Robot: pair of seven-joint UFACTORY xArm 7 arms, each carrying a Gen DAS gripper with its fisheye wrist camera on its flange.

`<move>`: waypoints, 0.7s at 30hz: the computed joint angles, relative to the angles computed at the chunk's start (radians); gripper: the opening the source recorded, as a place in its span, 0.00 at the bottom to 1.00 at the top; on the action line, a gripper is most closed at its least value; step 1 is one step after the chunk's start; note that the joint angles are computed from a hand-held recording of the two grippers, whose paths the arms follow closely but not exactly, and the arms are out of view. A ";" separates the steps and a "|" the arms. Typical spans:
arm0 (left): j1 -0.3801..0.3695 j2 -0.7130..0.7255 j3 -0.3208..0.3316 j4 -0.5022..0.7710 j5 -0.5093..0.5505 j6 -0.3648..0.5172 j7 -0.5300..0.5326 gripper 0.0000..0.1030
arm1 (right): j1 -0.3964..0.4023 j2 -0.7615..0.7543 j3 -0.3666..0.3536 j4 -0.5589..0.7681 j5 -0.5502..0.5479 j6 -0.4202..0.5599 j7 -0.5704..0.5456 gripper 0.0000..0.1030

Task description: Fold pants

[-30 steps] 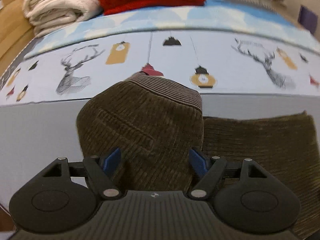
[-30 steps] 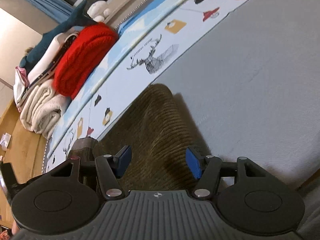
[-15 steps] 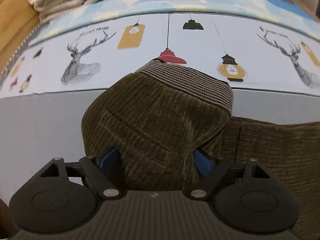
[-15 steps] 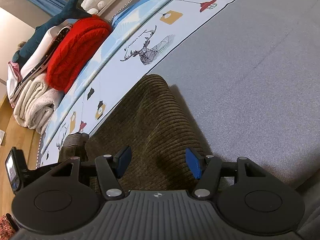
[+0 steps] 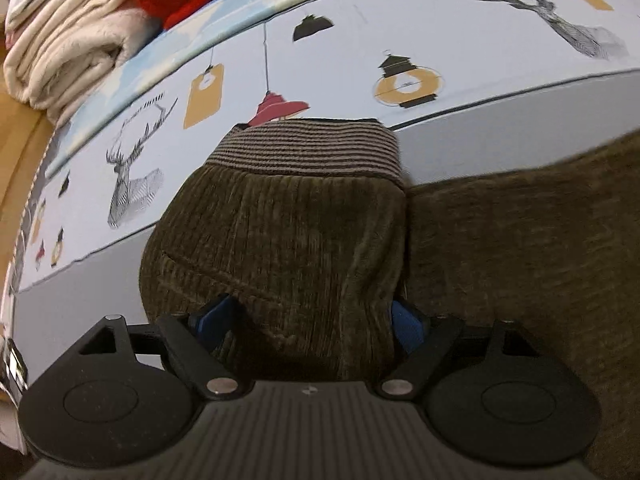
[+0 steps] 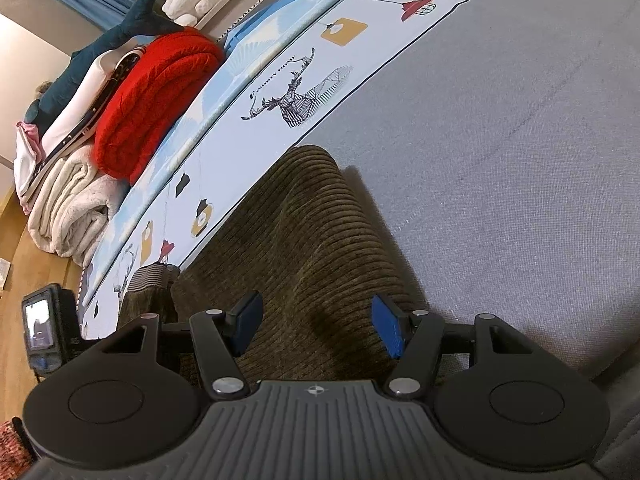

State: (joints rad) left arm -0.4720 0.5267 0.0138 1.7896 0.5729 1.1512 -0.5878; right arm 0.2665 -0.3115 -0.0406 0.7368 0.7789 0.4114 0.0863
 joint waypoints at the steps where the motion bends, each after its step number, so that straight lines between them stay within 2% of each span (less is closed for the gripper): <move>1: 0.002 0.013 0.001 0.019 -0.006 0.007 -0.003 0.86 | 0.000 0.000 0.000 0.000 -0.001 0.000 0.000 0.62; 6: 0.012 0.092 0.004 0.163 -0.073 0.100 0.027 0.86 | -0.004 0.007 0.007 0.008 -0.018 0.006 0.021 0.62; 11: 0.067 0.024 -0.017 0.084 -0.166 0.007 0.053 0.86 | -0.006 0.017 0.013 0.015 -0.028 0.007 0.039 0.63; 17: 0.043 0.027 -0.008 0.060 -0.122 -0.017 0.098 0.87 | -0.005 0.020 0.021 0.018 -0.050 0.004 0.051 0.63; 21: 0.083 -0.008 -0.030 0.017 -0.182 -0.065 0.140 0.89 | -0.004 0.022 0.019 0.019 -0.055 0.008 0.055 0.63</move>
State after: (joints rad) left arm -0.3893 0.5189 -0.0158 1.8069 0.3906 1.0864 -0.4481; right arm 0.2620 -0.2894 -0.0211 0.7560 0.7243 0.4192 0.1415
